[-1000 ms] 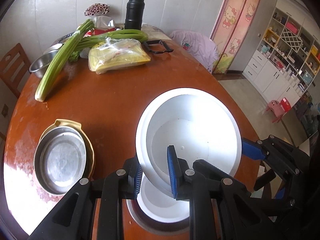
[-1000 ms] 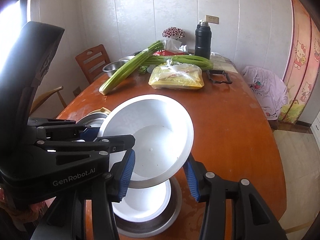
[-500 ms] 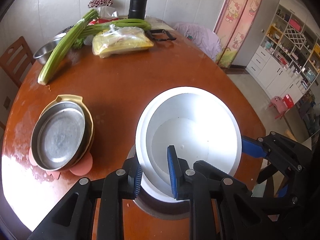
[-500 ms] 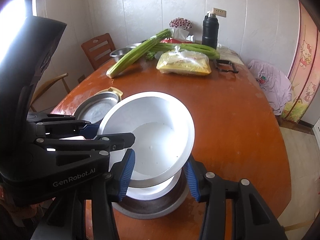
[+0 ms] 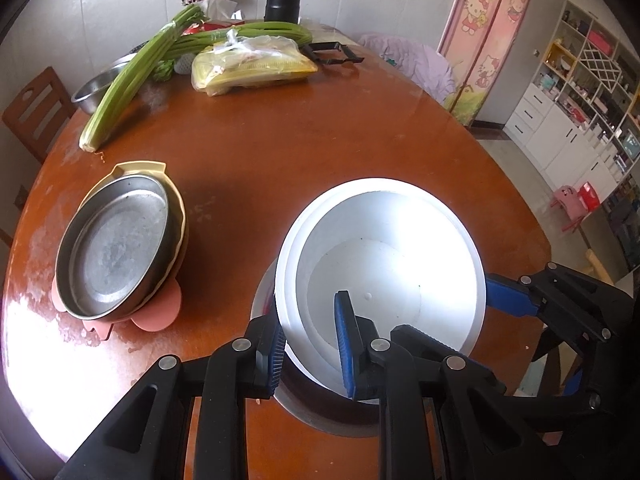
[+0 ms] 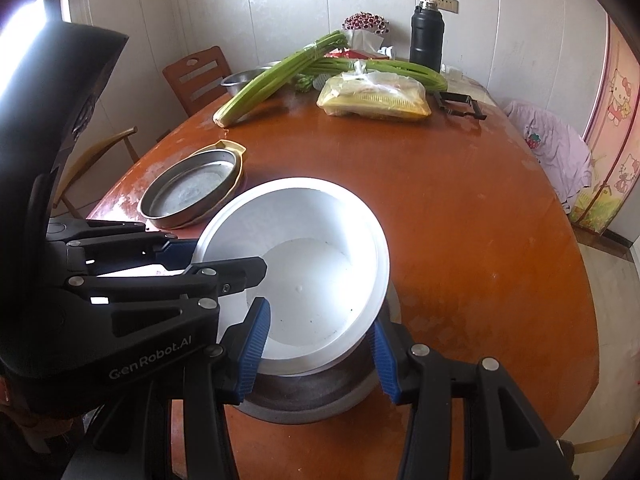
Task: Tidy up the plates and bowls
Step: 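Lower the second white bowl into the first and open the left gripper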
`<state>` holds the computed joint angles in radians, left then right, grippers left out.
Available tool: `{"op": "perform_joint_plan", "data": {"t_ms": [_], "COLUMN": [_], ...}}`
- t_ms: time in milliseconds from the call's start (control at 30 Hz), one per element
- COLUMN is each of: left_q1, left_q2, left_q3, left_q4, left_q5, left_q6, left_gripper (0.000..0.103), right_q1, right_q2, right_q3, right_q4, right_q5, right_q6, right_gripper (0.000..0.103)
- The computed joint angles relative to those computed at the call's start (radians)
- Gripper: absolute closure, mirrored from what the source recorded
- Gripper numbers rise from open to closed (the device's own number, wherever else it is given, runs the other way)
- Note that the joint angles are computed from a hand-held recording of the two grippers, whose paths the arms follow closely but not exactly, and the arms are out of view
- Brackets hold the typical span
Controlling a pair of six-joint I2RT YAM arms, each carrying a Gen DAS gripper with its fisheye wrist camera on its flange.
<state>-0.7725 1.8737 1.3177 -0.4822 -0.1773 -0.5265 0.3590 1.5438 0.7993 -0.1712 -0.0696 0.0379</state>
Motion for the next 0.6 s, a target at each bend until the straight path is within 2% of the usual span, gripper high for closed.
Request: {"op": "perform_joint_plan", "data": {"t_ms": [600], "left_q1": [-0.023], "left_q2": [0.013], "left_q3": [0.004], "left_q4": [-0.021], "left_q5": [-0.069], "left_q6": [0.003], "left_gripper": [0.079], "right_q1": [0.014], "right_q2": [0.031], "right_q3": [0.010], "right_q4": [-0.002], "right_q5": [0.023], "right_q6": [-0.007], "right_gripper": [0.054]}}
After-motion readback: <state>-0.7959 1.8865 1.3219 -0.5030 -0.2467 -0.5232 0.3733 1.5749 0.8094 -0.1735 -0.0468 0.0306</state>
